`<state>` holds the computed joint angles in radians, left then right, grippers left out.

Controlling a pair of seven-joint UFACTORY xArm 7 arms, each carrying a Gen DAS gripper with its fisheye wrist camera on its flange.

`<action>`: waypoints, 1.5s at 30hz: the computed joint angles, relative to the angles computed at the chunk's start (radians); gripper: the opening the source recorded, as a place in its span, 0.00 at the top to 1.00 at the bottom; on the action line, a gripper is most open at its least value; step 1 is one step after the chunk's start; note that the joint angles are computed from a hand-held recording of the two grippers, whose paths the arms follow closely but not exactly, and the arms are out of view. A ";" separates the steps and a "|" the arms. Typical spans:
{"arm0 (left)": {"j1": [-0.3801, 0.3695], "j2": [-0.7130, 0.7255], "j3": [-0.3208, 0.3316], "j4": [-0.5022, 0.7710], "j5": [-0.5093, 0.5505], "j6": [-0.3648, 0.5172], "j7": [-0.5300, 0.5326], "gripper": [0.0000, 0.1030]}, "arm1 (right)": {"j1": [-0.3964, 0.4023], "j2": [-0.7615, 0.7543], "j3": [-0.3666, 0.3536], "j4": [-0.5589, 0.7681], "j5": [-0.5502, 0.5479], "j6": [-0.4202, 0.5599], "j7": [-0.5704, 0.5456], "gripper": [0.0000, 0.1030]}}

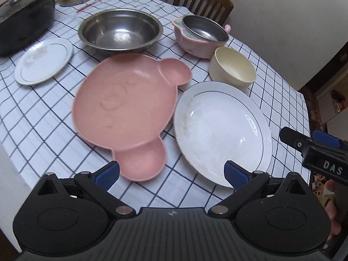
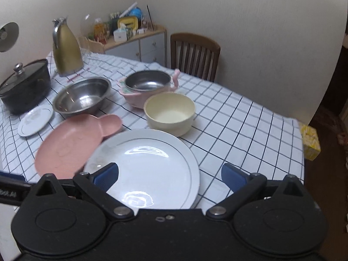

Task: Organize plates and bowls
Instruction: 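Close both grippers on the rim of the large white plate, then lift the large white plate with both grippers and carry it aside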

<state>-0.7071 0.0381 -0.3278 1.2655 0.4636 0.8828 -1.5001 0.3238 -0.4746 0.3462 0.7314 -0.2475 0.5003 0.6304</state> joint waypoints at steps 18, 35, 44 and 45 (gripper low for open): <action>-0.033 0.206 0.083 0.184 -0.154 0.025 0.074 0.37 | 0.015 0.346 -0.205 0.198 0.368 0.086 -0.450 0.53; -0.049 0.244 0.104 0.232 -0.110 0.092 0.089 0.80 | -0.002 0.402 -0.204 0.235 0.558 0.107 -0.660 0.83; -0.053 0.213 0.094 0.205 -0.106 0.076 0.154 0.83 | -0.001 0.304 -0.227 0.141 0.680 0.137 -0.704 0.89; -0.048 0.206 0.092 0.198 -0.122 0.075 0.160 0.83 | 0.001 0.293 -0.227 0.130 0.678 0.136 -0.701 0.90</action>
